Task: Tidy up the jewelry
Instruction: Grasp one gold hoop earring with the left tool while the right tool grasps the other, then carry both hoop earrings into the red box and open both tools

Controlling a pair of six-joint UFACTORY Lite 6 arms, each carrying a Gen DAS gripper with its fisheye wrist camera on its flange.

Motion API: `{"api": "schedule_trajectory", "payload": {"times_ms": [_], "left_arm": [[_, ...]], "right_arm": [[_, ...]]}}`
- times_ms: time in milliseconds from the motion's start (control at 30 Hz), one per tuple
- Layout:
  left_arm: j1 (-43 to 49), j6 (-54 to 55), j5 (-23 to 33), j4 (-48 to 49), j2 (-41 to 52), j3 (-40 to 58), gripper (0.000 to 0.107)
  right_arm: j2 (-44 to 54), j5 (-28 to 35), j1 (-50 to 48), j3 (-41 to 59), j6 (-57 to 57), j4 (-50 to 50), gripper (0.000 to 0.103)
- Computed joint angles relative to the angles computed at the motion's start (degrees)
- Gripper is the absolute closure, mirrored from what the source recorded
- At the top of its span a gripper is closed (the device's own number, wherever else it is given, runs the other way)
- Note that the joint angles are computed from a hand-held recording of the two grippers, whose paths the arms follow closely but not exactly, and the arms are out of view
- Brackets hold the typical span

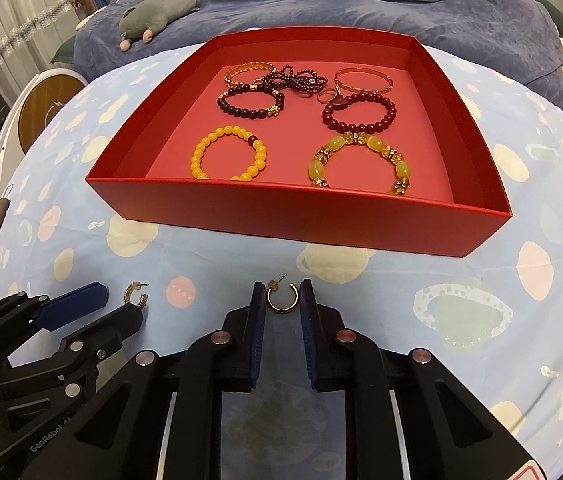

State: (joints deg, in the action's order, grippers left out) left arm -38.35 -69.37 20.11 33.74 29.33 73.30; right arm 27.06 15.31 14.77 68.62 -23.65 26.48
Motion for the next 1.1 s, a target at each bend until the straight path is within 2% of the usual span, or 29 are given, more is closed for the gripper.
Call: {"api": "schedule_trajectory", "payload": {"times_ms": [233,333,367,667,1100], "left_arm": [[-0.31,-0.54,0.72,1.3,1.67,1.87,0.076],[-0.16,0.4,0.41,0.72,2.05,2.25,0.09],[-0.01,0.84,0.34,0.34,2.15,2.35,0.091],[-0.1,2.27,0.21,-1.72,0.99,1.81,0.091],[-3.64,3.2,7.77,-2.35,-2.62,6.46,0.091]], "right_arm": [[-1.68,0.04,-0.68,-1.99,-2.11,2.52,0.087],[-2.54,0.1,-1.2,-3.0,-2.73,3.09,0.087],[-2.71,0.16,-1.35,-3.16,-2.74,3.09,0.087],[-6.67,0.81,-2.97,-6.31,-5.04,5.59,0.087],[-17.55,3.25,-4.32,-11.81,-5.7,7.13,0.087]]}}
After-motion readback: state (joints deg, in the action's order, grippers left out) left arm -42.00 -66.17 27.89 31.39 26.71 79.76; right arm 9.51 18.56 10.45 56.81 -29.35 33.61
